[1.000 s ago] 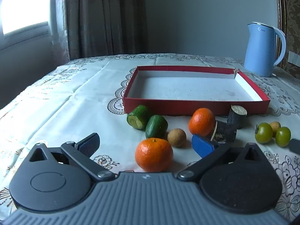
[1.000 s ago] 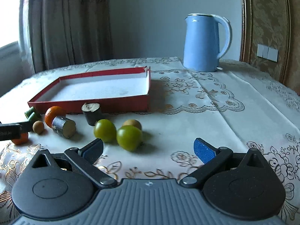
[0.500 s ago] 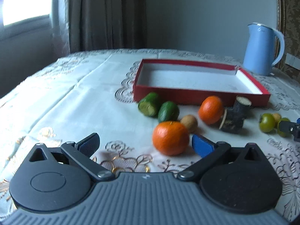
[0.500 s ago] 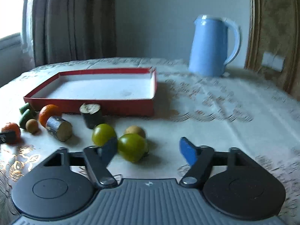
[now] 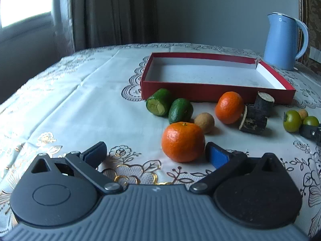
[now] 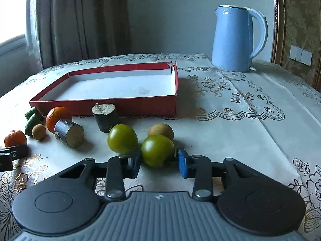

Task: Organize fruits
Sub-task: 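Reach the right gripper to a green tomato and close on it, then carry the green tomato into the red tray and open the right gripper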

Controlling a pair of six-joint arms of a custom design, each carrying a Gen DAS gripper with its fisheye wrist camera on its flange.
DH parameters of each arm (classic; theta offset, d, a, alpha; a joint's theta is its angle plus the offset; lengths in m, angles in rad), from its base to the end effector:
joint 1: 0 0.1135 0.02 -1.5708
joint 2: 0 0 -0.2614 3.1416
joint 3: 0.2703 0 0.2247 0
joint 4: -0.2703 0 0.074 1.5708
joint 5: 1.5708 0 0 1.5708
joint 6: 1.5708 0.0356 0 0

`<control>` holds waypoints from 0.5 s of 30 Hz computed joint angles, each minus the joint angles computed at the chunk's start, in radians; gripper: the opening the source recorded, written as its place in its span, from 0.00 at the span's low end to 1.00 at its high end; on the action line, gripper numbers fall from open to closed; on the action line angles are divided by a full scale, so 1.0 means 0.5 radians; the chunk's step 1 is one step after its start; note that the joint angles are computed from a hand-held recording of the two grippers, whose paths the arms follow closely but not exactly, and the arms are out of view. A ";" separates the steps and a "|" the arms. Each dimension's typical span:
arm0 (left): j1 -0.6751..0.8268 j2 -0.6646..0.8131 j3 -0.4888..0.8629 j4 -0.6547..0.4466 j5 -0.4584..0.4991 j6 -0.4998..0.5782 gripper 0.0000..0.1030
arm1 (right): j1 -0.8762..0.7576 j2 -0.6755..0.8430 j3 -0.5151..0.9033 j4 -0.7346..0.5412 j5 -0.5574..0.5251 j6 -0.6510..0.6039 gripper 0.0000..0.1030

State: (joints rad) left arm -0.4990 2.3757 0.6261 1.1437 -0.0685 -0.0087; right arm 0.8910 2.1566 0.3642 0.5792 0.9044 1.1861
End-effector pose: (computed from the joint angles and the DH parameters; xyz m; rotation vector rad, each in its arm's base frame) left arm 0.2812 -0.1505 0.0086 0.4918 2.1270 -0.2147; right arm 0.1532 0.1450 0.0169 0.5114 2.1349 -0.1985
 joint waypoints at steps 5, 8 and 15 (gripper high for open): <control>0.032 0.008 -0.006 0.015 0.059 0.000 1.00 | 0.020 0.017 -0.085 0.178 0.022 -0.015 0.32; 0.041 0.007 0.000 0.003 0.077 -0.004 1.00 | 0.063 -0.007 -0.094 0.151 0.108 0.000 0.32; 0.032 0.005 0.013 -0.018 0.062 -0.004 1.00 | -0.077 -0.178 -0.119 0.250 0.223 -0.370 0.32</control>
State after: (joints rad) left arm -0.4831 2.3783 0.6328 1.1347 -0.0377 -0.0108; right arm 0.8523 2.0676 0.3049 0.7042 1.0159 1.0010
